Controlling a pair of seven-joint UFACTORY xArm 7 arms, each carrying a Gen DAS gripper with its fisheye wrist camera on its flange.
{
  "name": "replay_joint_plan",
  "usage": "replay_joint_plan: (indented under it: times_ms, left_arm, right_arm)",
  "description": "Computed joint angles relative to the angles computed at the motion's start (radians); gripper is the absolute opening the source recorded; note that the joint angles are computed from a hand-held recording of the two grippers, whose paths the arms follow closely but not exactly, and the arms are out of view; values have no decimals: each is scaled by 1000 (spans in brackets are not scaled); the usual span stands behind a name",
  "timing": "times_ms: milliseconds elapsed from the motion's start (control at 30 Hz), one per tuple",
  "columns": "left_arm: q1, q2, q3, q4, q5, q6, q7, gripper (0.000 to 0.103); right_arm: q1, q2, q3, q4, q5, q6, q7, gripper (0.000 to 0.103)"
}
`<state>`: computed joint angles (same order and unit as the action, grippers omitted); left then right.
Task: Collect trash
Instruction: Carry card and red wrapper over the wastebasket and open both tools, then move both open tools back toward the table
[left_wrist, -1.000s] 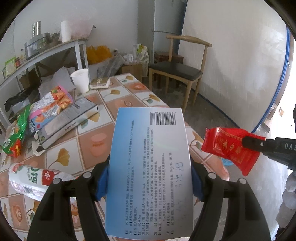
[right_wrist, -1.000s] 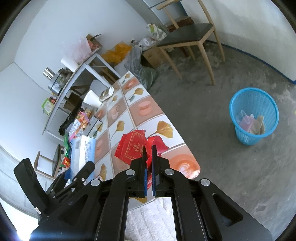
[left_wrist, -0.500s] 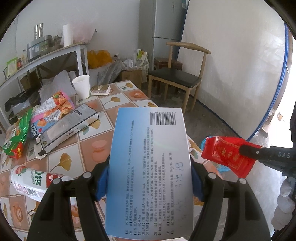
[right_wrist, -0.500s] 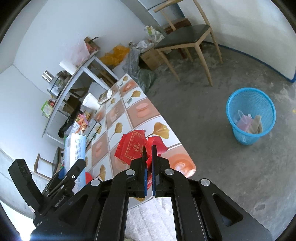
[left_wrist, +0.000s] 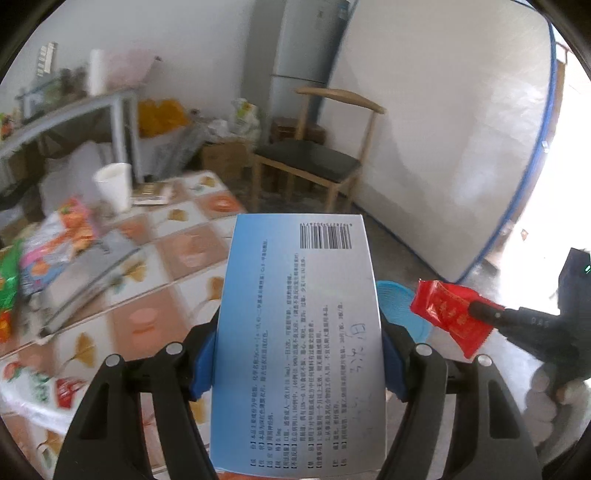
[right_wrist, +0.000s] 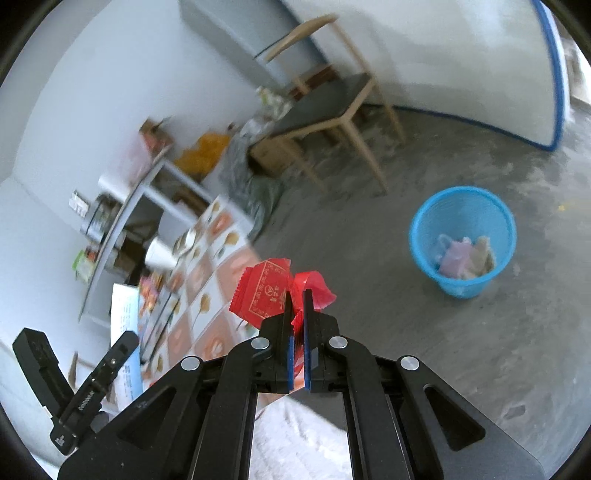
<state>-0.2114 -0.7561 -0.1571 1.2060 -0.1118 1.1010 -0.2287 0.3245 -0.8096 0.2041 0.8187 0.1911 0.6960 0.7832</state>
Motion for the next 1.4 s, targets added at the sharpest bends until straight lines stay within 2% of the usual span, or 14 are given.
replay_joint_plan:
  times_ms: [200,367,500,733,767,800,833,900,1000,1100,1200,1400]
  left_arm:
    - [-85,201,6,150,-108,8,29,69]
    - [-137,418,-21,304,-159,39,45,69]
    - [-171,601,-57,431,-155,66,36,69]
    - [-256,924,-86,689,-90,70,-23,69]
    - [-274,978,-85,735,-72,49,-39,74]
    - [-289,1019,-82,766,-65,20,-48,83]
    - [-292,1037,-78,771,-71,-9,-46,85]
    - [-312,1099,-74,807,-69,-48,-60,87]
    - [-336,1163,-65,868,-56,-1,-92,87]
    - [-301,1092,-79,752,-134,-51,-58,87]
    - [-279,992,-80,633,-167,-101,-20,87]
    - [-243,818,-76,484,-248,-155,20,87]
  right_arm:
    - [-106,-118,-38,-68,-47,40,50,2]
    - [-169,-158,-89,-139,-51,25,66,2]
    - [-199,-142,-117,-191,-44,-5,68,2]
    - [-225,23,-168,-220,-13,-129,48,2]
    - [-222,66,-185,-218,-1,-162,37,6]
    - [-222,90,-193,-214,5,-176,29,10]
    - [-227,137,-201,-208,7,-201,18,13]
    - [-224,215,-223,-201,12,-237,-25,44]
    - [-265,297,-213,-204,1,-189,-12,46]
    - [-266,257,-220,-279,41,-204,-5,46]
    - [-282,197,-201,-321,17,-184,0,46]
    - [-297,46,-185,-369,-10,-133,21,46]
